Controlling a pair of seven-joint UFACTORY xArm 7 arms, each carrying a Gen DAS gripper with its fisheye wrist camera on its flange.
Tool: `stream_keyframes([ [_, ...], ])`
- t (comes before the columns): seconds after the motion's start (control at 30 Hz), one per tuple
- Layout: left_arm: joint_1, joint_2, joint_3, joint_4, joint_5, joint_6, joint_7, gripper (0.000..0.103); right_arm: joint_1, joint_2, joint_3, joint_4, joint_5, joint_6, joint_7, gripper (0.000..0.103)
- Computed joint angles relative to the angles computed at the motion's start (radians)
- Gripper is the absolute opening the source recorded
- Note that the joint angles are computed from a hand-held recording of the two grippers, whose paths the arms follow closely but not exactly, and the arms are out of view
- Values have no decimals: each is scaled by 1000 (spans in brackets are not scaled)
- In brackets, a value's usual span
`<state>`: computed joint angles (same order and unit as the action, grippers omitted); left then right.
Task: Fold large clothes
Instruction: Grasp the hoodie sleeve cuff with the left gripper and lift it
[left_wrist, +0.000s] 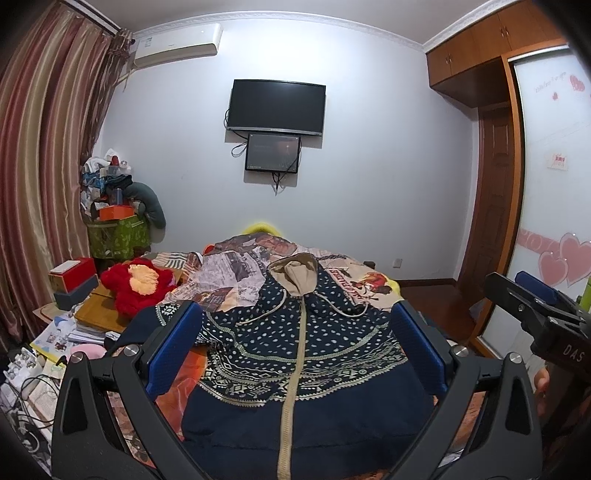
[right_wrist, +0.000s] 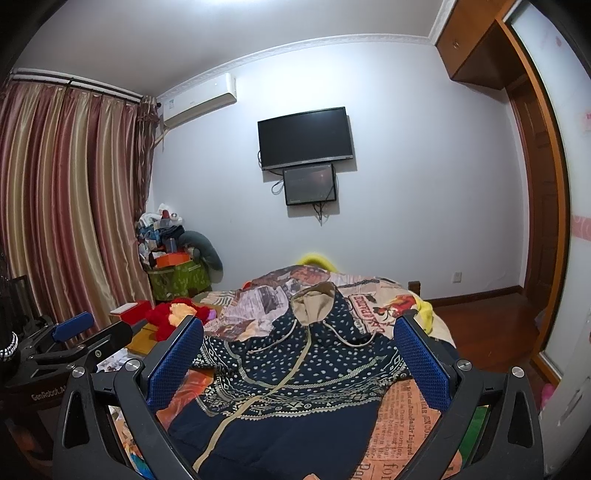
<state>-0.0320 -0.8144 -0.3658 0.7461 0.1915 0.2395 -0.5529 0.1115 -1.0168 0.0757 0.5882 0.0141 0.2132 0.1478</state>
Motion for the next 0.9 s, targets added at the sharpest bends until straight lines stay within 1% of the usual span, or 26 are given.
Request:
stream_keyframes([
  [0.07, 8, 28, 4, 15, 4, 2, 6, 103, 1, 18, -3, -6, 0, -18, -1, 103],
  [0.1, 10, 47, 10, 25, 5, 3, 11, 103, -21, 67, 15, 0, 17, -44, -10, 103],
  [0.13, 10, 71, 20, 36, 5, 3, 18, 103, -1, 73, -7, 3, -7, -46, -11, 103],
  [0.2, 27, 116, 31, 60, 10, 3, 22, 103, -2, 113, -14, 17, -11, -60, -22, 103],
  [0.23, 40, 133, 30, 69, 17, 3, 21, 103, -4, 163, -19, 39, -14, -74, -30, 103],
  [0.3, 97, 171, 14, 93, 44, 1, 2, 103, -4, 216, -23, 65, -15, -88, -39, 103],
  [0.33, 142, 199, -3, 114, 65, 6, -16, 103, -10, 258, -23, 93, -15, -93, -41, 103],
  [0.37, 162, 224, -5, 130, 80, 11, -24, 103, -14, 311, -24, 120, -15, -107, -43, 103],
  [0.4, 176, 263, 1, 155, 93, 20, -26, 103, -11, 326, -28, 132, -13, -108, -46, 103],
  [0.53, 175, 404, 65, 231, 123, 56, -30, 103, -6, 503, -46, 257, -5, -114, -64, 103],
  [0.63, 168, 533, 131, 307, 138, 111, -33, 103, -9, 643, -56, 365, -3, -96, -83, 103],
  [0.67, 164, 562, 148, 323, 145, 128, -37, 103, -19, 676, -49, 391, -9, -89, -85, 103],
  [0.77, 155, 671, 204, 390, 158, 208, -40, 103, -75, 833, -7, 520, -84, -42, -74, 103],
  [0.8, 153, 700, 218, 409, 172, 230, -51, 103, -77, 856, -6, 540, -98, -32, -73, 103],
  [0.83, 149, 738, 234, 433, 180, 255, -59, 103, -79, 907, -1, 586, -123, -6, -74, 103],
  [0.9, 137, 805, 272, 476, 158, 298, -47, 103, -67, 975, -7, 646, -141, 29, -88, 103],
])
